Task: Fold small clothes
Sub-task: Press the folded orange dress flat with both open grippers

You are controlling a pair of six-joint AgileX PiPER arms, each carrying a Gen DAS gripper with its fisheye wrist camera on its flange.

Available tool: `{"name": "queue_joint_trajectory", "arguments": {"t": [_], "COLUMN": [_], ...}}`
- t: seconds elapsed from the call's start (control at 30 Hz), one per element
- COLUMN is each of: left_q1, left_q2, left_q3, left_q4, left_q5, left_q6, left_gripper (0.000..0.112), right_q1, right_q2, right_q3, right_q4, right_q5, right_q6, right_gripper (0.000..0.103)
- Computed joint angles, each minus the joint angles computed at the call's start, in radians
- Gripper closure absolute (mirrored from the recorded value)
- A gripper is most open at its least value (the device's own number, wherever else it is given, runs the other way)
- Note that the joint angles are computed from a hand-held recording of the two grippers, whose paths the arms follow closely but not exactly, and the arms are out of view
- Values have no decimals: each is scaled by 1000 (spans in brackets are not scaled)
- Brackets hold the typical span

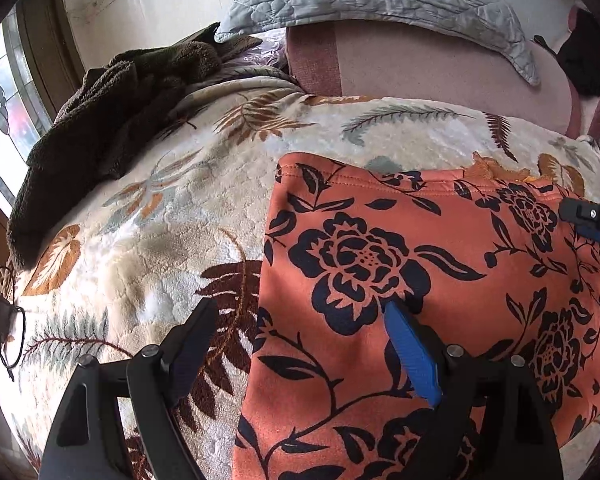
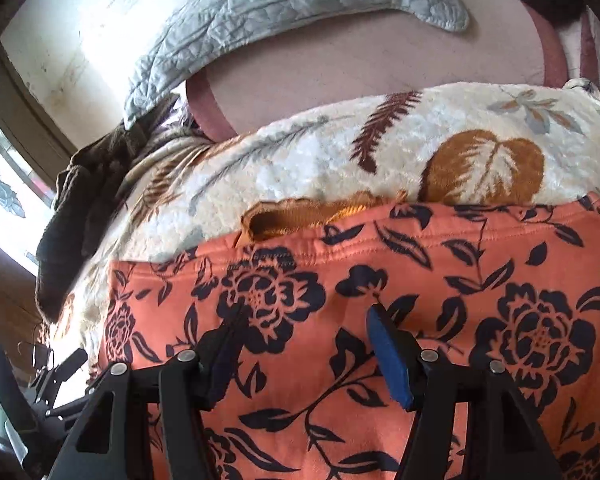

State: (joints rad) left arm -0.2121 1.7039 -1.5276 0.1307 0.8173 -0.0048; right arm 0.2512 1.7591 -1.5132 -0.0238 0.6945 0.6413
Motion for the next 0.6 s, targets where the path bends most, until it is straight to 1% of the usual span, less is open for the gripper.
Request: {"name": "queue_joint_trajectory", "arguments": {"t": [0.03, 0.07, 0.13, 0.17, 0.2, 0.27, 0.33, 0.37, 0.5, 0.57, 0.6], "left_q1": [-1, -3, -4, -4, -3, 1, 3, 0, -7, -13, -15], "left_q2": [-4, -4, -7, -6, -9, -14, -19, -24, -34, -36, -35], "left_q3": [5, 9, 13, 11, 13, 14, 16, 21, 31, 31, 30], "left_q4": [0, 2, 6, 7, 7, -1, -6, 0, 4, 9, 7], "left_q5": [-6, -14, -18, -15, -15, -14, -14, -18, -22, -22, -18], "left_q6": [3, 3, 3, 3, 1, -1, -2, -7, -11, -18, -18], "left_gripper": [26, 26, 26, 26, 26, 26, 26, 26, 26, 26, 26], "right_q1": [-3, -15, -52, -59, -54, -52, -45, -39, -33, -26, -25], "right_q2": [5, 14, 70, 75, 57, 37, -21, -42, -51, -16, -4], "right_q3": [-7, -7, -42, -38, -17, -22, 32, 47, 63, 45, 44], "right_q4": [-35, -29, 75, 94, 78, 76, 65, 56, 99, 105, 111], "right_q5": [7, 9, 70, 68, 43, 54, -10, -19, 10, 79, 92], "right_q6": [31, 27, -58, -80, -66, -56, -34, -28, -59, -72, -86], "right_gripper": [38, 38, 38, 38, 38, 38, 38, 38, 38, 38, 38]}}
